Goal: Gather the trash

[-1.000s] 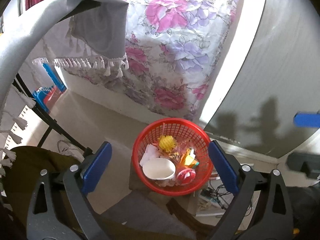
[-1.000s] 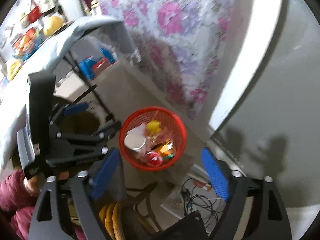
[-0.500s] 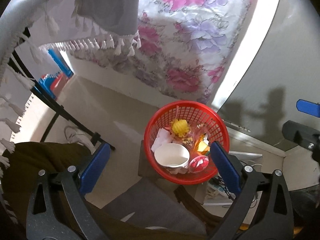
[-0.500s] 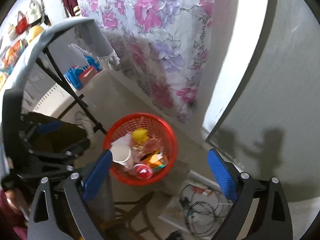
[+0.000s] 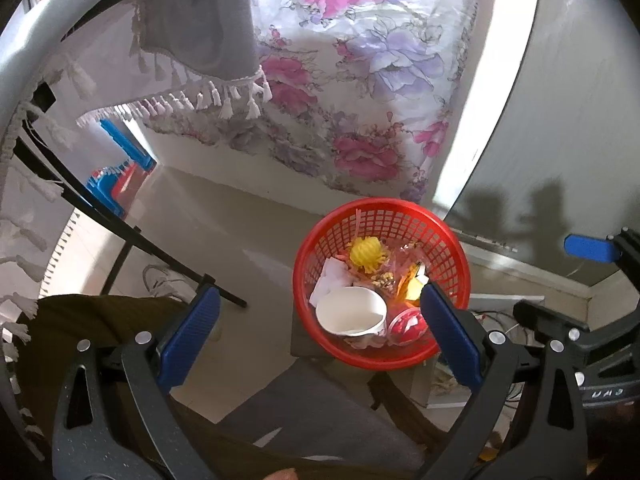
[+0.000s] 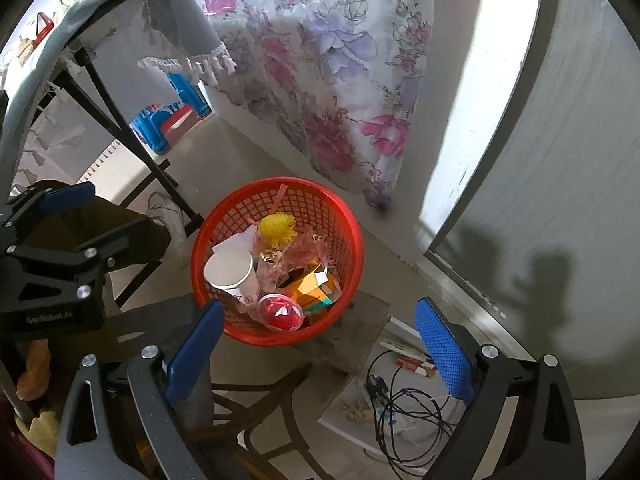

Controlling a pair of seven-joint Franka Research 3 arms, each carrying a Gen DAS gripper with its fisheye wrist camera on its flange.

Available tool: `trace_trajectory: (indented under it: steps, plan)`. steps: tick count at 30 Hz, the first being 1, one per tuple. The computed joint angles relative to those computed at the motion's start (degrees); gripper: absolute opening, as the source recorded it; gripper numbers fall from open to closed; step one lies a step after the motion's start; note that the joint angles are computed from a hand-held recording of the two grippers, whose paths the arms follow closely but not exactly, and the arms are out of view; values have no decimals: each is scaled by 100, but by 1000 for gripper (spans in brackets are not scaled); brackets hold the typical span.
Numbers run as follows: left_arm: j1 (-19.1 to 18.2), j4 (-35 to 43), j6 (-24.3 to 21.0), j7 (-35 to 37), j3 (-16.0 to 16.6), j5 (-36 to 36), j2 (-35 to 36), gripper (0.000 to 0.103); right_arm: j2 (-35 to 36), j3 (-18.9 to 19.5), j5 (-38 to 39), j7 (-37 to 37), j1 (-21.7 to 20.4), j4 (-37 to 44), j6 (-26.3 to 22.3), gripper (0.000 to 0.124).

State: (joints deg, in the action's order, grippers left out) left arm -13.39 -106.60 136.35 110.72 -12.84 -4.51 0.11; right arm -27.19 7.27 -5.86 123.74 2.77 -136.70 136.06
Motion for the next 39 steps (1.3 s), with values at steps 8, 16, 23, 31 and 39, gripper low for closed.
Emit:
trace_trajectory:
  steps: [8, 16, 23, 31, 39]
  plan:
    - [22, -22, -32, 85, 24, -74, -17, 96, 106, 14, 59, -133, 121, 50, -85, 94]
    - [28, -7, -29, 70, 16, -43, 1, 96, 119, 53, -63, -152, 156, 98, -94, 94]
    - [14, -16, -15, 41, 3, 35, 7, 96, 104, 47, -61, -134, 168, 90, -96, 94]
    - [26, 61, -149, 96, 1, -34, 60, 96, 120, 36, -47, -172, 182, 105, -104, 94]
    - [37, 134, -287, 196, -7, -104, 103, 96, 139, 45, -55, -161, 189, 120, -110, 94]
